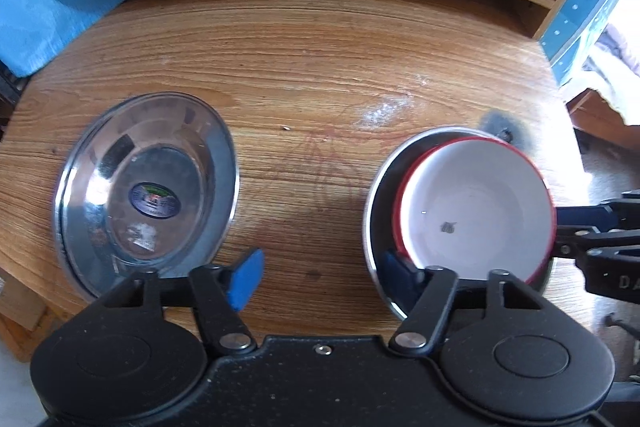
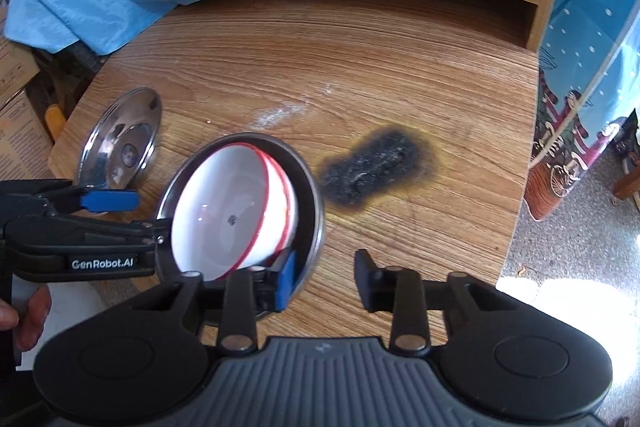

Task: Organize plates and bowls
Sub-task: 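Close both grippers on the steel bowl rim, then lift the steel bowl stack with both grippers over the stickered steel plates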

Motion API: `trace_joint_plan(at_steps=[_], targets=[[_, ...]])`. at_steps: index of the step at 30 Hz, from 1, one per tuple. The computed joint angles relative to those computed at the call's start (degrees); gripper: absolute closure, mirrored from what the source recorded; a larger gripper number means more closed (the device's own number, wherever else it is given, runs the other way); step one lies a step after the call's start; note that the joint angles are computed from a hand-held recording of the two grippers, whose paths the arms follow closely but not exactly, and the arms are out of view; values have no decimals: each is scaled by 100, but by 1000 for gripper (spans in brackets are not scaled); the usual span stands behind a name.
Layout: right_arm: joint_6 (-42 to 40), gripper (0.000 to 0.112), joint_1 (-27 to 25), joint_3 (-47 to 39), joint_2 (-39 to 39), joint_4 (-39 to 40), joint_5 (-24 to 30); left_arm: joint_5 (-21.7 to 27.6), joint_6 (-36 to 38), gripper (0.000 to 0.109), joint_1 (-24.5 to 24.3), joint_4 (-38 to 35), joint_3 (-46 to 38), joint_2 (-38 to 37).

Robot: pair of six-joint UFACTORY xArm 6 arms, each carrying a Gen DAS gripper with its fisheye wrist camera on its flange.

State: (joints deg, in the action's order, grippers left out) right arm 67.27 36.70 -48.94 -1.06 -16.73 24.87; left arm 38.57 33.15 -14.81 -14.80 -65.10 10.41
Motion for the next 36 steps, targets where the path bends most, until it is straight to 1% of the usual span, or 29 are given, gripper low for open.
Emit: trace_joint_plan(at_steps=[1,2,3,4,5,6,7,15,18,23,28,33,36], targets=[[-33,86,7,-7,6,5,-19,75,110,53,13,-146,-24,5],[-73,89,13,-8,9,14,-46,124,194,56,18,-263,-35,7],[-80,91,21,-7,15,0,-79,165,269,62,22,-356,-43,6],[-103,96,24,-6,18,-21,-107,225,377,69,29,-477,-56,7],[-101,96,39,-41,33,-98,-61,301,498,74,41,-611,-76,11],[-103,96,50,-69,44,-159,-17,448,687,88,73,-826,-124,32],[-105,96,54,-81,48,-202,5,612,861,98,108,-1042,-189,67],[-105,96,60,-80,48,-218,17,934,1037,97,251,-1416,-310,138],[-154,95,58,-117,75,-140,46,946,1040,97,239,-1390,-308,136],[-156,95,21,-61,82,17,-96,1001,1136,96,222,-1296,-377,197],[-236,94,29,-135,164,155,-56,1021,1125,95,203,-1278,-423,256],[-292,94,-20,-4,195,548,-361,1026,1151,91,155,-1189,-434,277],[-264,94,-10,-43,262,590,-369,1007,1196,90,139,-1171,-412,271]])
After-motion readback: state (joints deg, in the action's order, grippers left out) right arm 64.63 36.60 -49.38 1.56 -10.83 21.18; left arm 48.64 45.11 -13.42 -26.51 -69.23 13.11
